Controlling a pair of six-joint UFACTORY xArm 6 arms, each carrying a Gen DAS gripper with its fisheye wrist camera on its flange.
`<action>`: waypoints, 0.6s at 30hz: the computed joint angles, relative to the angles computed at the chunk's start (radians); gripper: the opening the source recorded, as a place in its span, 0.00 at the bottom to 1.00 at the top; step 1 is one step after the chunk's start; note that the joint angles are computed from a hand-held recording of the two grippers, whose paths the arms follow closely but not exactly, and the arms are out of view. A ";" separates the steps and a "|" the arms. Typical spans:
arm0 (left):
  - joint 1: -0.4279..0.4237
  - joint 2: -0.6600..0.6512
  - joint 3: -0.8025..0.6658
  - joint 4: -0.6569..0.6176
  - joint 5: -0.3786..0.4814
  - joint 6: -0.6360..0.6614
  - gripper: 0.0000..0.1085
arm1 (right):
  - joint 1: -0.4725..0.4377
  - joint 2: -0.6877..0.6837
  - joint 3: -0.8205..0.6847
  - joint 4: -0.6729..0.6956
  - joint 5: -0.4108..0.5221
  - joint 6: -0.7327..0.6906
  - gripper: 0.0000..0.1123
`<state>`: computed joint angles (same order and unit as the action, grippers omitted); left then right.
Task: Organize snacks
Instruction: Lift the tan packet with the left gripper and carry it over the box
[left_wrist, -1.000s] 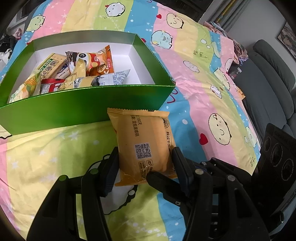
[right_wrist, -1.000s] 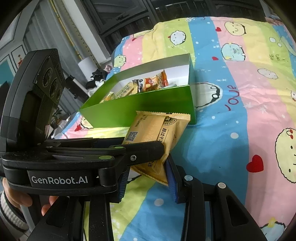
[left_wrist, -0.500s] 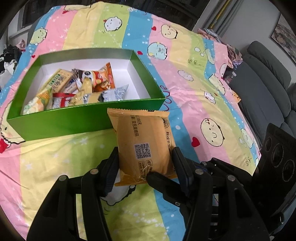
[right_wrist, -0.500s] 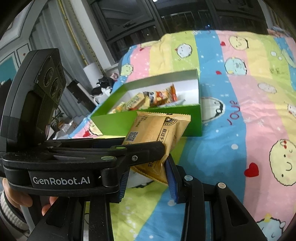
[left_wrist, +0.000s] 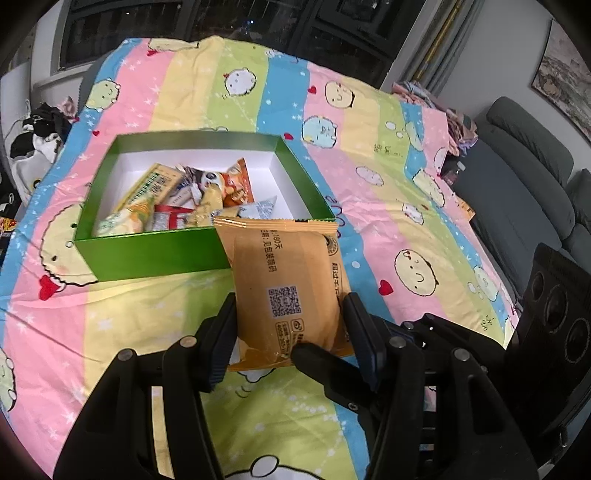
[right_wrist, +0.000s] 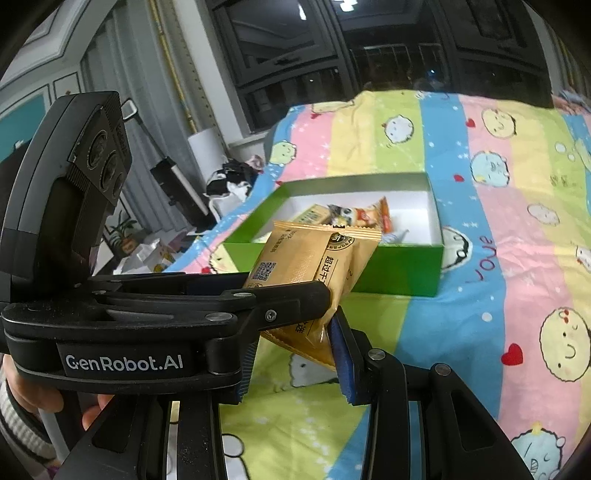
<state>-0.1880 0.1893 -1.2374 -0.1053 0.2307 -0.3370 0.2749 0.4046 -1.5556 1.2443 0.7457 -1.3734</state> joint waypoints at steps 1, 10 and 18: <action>0.001 -0.016 0.018 0.011 -0.010 -0.010 0.52 | 0.004 -0.013 0.013 0.005 -0.005 -0.009 0.35; 0.016 -0.125 0.126 0.023 -0.081 -0.023 0.51 | 0.046 -0.096 0.080 0.031 -0.057 -0.069 0.35; 0.031 -0.181 0.169 0.033 -0.117 -0.020 0.51 | 0.075 -0.133 0.101 0.059 -0.090 -0.111 0.35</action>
